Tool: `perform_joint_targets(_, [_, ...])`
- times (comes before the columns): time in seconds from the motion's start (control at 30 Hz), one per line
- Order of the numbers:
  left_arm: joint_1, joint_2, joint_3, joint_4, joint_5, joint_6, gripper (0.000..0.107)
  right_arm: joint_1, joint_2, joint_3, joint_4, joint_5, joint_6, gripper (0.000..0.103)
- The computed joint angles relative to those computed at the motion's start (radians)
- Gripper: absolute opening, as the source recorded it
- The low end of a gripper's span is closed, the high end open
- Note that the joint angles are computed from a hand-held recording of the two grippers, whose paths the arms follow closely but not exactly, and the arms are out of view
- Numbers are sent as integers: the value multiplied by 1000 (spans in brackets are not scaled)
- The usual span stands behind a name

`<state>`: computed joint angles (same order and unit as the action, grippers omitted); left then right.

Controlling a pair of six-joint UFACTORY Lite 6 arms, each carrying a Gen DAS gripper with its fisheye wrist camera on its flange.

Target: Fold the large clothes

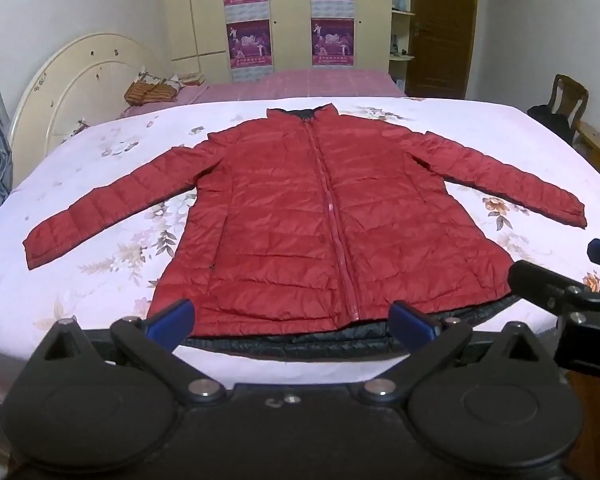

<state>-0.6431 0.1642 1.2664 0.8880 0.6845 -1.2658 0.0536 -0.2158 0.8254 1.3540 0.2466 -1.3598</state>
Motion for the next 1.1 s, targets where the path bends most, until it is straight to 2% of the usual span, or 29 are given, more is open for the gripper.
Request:
perform_joint_targets(0.43, [17, 8, 18, -20, -5, 26, 103, 0, 7, 22, -44, -5, 52, 103])
perform_joint_targets(1.1, [19, 3, 11, -18, -6, 25, 103, -6, 28, 36, 8, -12, 3, 103])
